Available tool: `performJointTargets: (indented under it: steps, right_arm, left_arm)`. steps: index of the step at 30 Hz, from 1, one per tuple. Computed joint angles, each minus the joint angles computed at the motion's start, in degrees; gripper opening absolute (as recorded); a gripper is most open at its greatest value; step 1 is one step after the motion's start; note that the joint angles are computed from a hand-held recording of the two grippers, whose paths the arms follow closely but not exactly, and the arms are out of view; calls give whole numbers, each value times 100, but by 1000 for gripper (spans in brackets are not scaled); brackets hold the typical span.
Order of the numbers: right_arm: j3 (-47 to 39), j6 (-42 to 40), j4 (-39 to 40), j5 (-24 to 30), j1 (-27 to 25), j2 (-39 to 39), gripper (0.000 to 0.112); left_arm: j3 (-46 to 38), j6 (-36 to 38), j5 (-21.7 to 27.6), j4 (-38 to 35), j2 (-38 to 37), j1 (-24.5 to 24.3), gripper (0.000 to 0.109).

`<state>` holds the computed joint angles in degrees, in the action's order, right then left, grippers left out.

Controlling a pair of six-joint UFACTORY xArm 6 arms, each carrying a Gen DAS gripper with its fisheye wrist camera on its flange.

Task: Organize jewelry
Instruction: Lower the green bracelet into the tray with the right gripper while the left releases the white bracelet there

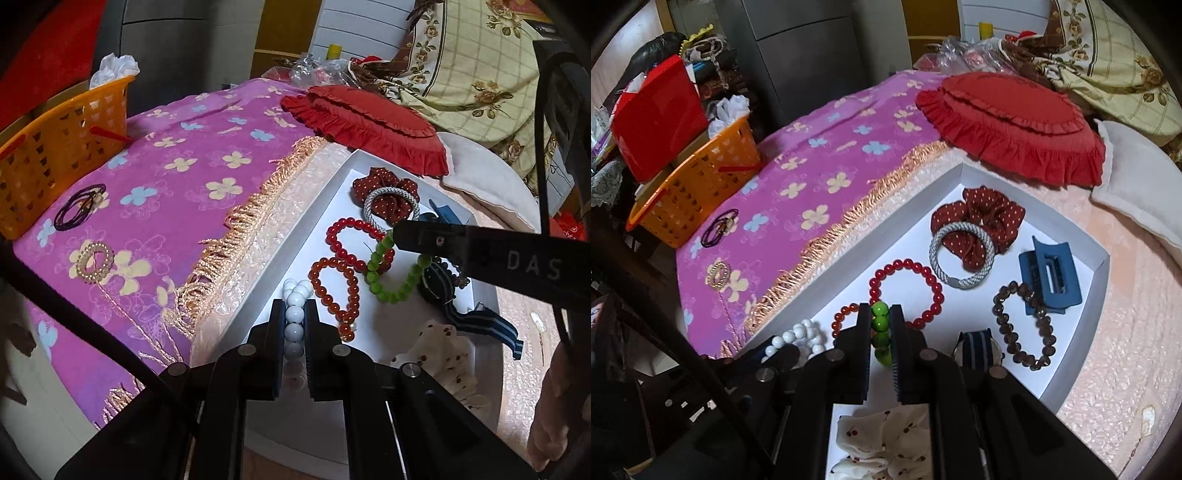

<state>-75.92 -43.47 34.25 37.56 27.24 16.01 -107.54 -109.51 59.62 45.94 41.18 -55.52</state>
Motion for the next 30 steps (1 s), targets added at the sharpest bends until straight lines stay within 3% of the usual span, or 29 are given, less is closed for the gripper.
performJointTargets:
  steps: [7,13,30]
  right_arm:
    - [-95,208,-196,-43,0,214,9]
    - [-167,330,-297,-62,-4,358,9]
    - [-159,394,-339,-171,-49,432,9]
  left_arm:
    - [17,19,-62,-47,46,31,13]
    - [-238,179,214,-19,210,-23,13]
    - [-106,109,18,11,149,-4,14]
